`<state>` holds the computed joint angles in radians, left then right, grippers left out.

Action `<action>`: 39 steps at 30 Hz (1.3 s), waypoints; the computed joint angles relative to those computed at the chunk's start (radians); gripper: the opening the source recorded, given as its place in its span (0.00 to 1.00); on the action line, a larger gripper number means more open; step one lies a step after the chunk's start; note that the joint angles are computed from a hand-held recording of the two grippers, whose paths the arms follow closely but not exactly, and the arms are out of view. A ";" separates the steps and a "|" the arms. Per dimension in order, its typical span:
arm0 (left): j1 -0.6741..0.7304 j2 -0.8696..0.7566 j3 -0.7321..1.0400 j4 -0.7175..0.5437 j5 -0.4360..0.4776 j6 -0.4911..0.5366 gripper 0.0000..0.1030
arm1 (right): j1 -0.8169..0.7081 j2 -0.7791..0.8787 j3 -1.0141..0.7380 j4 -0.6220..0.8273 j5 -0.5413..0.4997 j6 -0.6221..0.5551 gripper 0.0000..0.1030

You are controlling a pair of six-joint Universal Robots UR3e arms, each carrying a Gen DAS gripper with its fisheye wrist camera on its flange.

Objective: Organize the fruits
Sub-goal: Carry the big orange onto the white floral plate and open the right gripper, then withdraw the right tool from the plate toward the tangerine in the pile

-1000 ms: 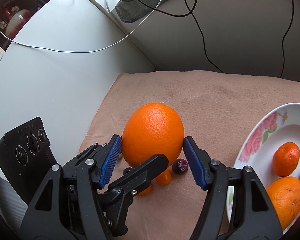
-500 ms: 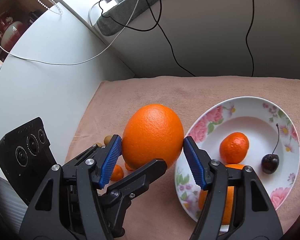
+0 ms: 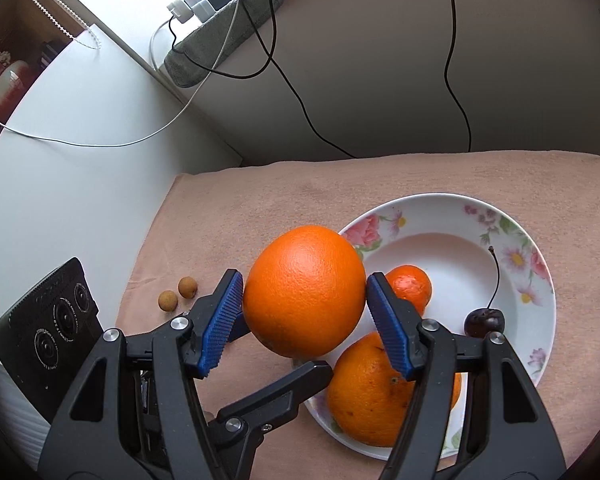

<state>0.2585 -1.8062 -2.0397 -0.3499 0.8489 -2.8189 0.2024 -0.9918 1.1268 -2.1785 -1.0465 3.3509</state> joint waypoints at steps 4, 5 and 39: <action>-0.012 0.002 0.009 0.004 0.004 -0.004 0.61 | -0.004 -0.017 0.025 -0.017 -0.001 -0.006 0.65; -0.019 0.000 0.017 0.009 0.009 -0.010 0.61 | -0.004 -0.015 0.022 -0.021 0.001 -0.002 0.65; 0.381 0.514 -0.374 -0.224 -0.054 0.281 0.61 | 0.112 -0.252 0.255 -0.194 -0.196 -0.064 0.72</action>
<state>0.6391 -1.2917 -2.4136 -0.5739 0.7947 -2.5383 0.3144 -1.2442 1.3819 -2.3721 -1.2429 3.2866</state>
